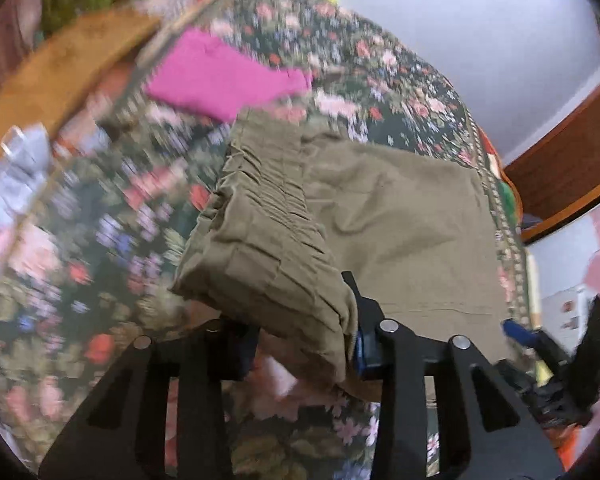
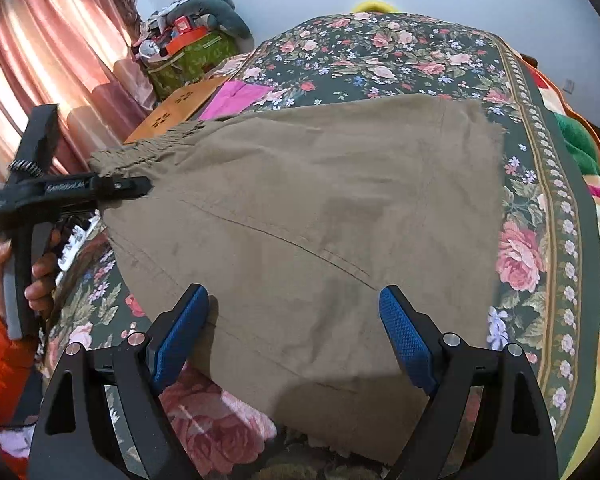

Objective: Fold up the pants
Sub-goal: 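Grasp the gathered waistband with the left tool and lift it, then fold the waistband over onto the trouser legs with the left tool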

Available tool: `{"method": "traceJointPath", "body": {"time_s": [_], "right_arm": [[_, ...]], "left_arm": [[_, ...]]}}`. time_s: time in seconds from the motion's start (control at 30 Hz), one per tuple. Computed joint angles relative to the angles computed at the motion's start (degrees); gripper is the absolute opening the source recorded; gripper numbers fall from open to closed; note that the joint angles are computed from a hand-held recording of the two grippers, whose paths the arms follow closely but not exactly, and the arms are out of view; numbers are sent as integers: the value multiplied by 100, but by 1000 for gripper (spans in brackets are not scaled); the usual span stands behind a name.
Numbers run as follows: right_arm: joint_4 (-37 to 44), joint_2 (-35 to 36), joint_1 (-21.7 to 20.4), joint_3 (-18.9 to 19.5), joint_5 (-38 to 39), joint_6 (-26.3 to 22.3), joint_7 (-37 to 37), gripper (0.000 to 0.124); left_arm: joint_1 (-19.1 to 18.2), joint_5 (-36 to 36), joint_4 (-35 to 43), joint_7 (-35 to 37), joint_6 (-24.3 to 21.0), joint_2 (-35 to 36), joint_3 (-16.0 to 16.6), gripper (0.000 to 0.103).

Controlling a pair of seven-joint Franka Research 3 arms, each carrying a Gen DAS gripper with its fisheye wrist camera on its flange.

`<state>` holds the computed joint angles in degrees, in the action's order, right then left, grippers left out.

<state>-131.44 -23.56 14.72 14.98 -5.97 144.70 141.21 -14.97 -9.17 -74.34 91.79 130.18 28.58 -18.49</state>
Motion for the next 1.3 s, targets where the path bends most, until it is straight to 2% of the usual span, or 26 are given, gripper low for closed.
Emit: {"method": "traceJointPath", "body": {"time_s": [0.13,0.3,0.53,0.67,0.87,1.03,1.3], "right_arm": [[-91,-216,-83,54,-97,-101,150,85],[-153,-358,-118,110,-190,-383,188,85],[-295,-465,-127,161,-167,-302,303,85],[-414,-506,-85,134,-63,-146,319,85],[-507,-554,-110,162,-5,-5,375,85],[-529,-553,-122,176,26,71,386,85],[-554,-567,-160,217,8,136,419,85]], "left_arm": [[-207,810,-676,-51,764,-582,265,35],[-409,1981,-1143,-416,1456,-1003,541,34],[-540,2871,-1439,-782,1973,-1317,556,33],[-574,2891,-1382,-695,2103,-1350,415,32],[-528,1995,-1027,199,1912,-1216,-27,28],[-502,884,-619,1045,1370,-1013,-377,26],[-819,263,36,1403,372,-545,-411,25]]}}
